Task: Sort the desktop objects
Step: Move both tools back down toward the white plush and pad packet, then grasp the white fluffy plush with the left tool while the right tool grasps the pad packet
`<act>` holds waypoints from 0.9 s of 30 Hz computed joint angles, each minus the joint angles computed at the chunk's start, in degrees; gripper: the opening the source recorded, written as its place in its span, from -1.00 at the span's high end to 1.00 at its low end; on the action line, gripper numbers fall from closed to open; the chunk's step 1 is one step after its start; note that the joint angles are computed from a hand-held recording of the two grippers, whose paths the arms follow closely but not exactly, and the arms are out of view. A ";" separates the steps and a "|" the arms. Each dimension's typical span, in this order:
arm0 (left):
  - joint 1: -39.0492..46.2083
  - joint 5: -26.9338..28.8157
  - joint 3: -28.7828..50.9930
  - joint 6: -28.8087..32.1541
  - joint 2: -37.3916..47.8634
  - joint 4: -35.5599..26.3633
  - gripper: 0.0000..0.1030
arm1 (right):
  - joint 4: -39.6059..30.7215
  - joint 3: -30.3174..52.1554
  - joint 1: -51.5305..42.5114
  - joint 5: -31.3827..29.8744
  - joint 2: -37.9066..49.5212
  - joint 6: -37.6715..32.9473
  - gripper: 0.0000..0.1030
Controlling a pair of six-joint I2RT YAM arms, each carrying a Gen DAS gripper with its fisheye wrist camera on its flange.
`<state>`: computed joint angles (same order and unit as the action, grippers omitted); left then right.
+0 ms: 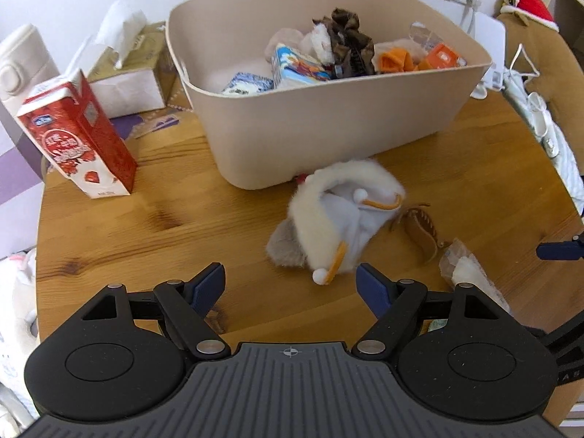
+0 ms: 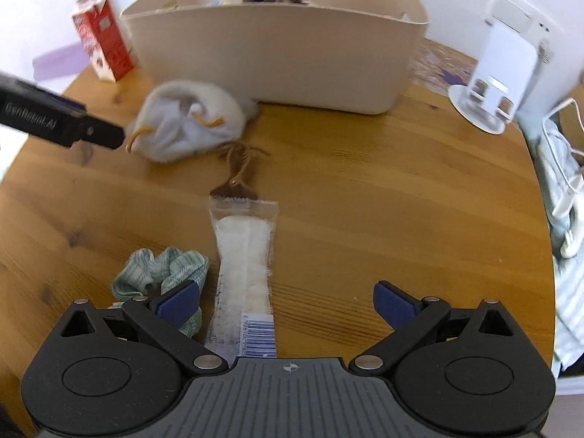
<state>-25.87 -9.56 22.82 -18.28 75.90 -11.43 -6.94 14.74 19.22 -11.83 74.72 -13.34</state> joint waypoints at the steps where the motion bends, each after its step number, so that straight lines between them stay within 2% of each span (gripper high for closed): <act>1: -0.27 -0.42 0.49 -0.23 1.22 0.28 -0.56 | 0.54 0.12 0.20 0.37 0.94 0.58 -1.00; 4: -0.76 -0.43 1.49 -0.26 3.82 1.37 -0.56 | 1.97 0.49 -0.11 1.32 3.13 1.73 -1.00; 12: -2.22 -2.21 3.64 0.53 11.42 7.08 -0.56 | 4.64 1.88 -1.33 1.09 9.53 -2.48 -1.00; 16: -2.80 -1.99 5.67 3.44 15.39 9.48 -0.56 | 5.57 2.00 -0.52 0.90 10.13 -3.70 -0.98; 21: -3.19 -0.11 7.81 6.65 19.94 11.43 -0.56 | 3.82 4.04 1.65 1.06 11.38 -3.91 -0.77; 27: -4.90 -2.45 8.99 6.06 22.91 11.95 -0.52 | 2.74 4.83 1.81 -1.07 11.06 -5.05 -0.43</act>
